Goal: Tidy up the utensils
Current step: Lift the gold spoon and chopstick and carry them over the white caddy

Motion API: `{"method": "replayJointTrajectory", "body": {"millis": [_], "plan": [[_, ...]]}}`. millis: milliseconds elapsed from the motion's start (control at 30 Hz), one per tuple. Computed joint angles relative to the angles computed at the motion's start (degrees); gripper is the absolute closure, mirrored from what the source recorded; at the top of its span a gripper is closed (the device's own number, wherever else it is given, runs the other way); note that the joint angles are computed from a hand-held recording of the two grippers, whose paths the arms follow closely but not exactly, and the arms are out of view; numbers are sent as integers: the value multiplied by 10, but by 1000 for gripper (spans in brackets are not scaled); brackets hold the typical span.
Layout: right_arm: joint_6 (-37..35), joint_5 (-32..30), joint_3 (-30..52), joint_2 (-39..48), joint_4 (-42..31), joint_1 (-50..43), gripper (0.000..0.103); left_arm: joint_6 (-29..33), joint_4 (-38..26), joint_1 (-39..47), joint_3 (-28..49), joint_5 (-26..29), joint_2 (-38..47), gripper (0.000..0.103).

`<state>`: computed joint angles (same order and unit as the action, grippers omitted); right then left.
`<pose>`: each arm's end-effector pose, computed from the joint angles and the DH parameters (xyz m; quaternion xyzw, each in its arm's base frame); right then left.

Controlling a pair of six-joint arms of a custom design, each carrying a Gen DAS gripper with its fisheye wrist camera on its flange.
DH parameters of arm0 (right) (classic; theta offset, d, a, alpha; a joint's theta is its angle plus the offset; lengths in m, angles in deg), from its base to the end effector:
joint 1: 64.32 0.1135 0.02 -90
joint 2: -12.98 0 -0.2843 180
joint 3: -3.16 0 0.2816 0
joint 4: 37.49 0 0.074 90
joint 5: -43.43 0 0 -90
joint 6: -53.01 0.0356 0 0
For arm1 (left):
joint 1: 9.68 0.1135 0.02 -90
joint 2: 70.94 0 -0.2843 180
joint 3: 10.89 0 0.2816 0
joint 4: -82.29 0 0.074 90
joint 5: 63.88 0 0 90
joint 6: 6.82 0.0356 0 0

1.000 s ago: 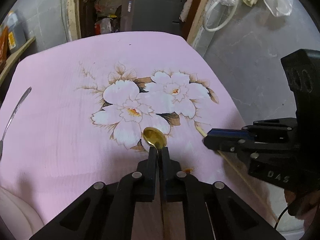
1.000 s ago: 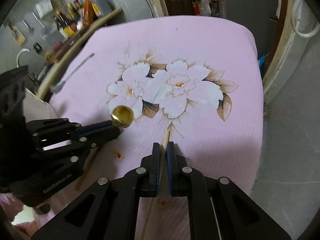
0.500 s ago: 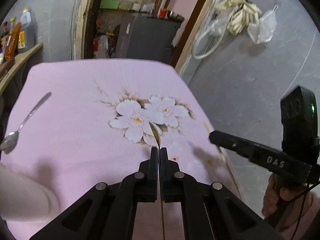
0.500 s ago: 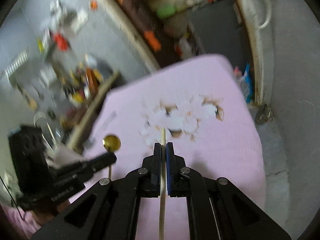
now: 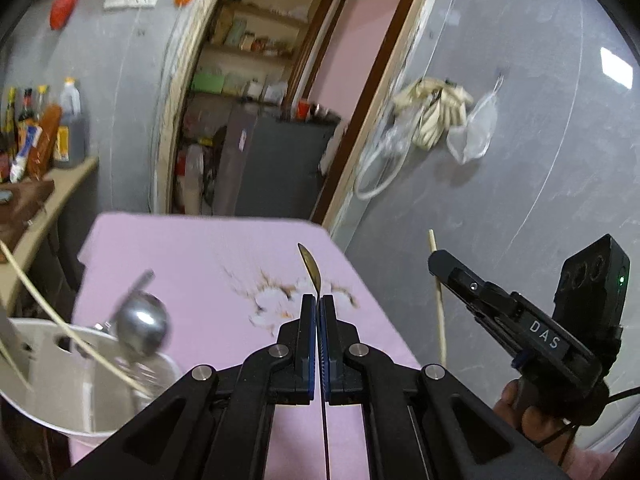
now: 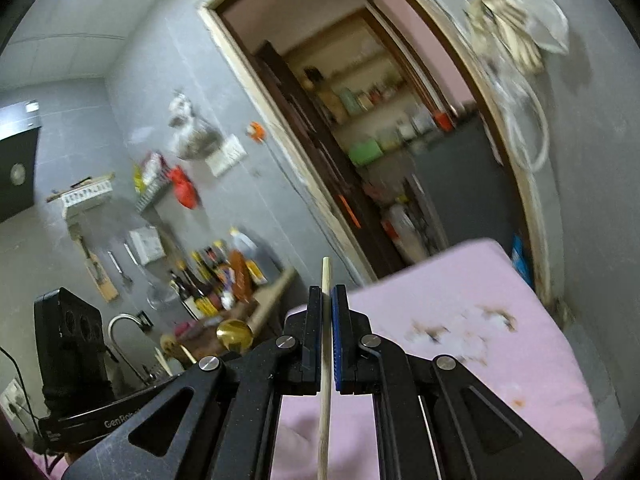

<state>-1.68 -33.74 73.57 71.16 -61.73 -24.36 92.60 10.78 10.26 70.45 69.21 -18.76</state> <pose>0.1980 0.1556 0.3921 0.0389 0.7746 0.3131 0.5482 0.1639 0.0336 0.4079 0.0697 0.8609 -0.2298 0.4486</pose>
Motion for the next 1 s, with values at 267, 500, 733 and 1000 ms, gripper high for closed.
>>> {"method": "replayJointTrajectory", "body": {"millis": [267,500,733,1000], "plan": [[-39,74,122,113,91,96,98,177,-158,232,153,173,101,101],[-64,94,190,214,185,138,98,247,-192,360,245,230,199,101],[-76,153,198,273,246,164,98,189,-93,406,228,227,243,101],[-85,231,187,308,278,183,98,82,52,416,141,239,238,101]]}}
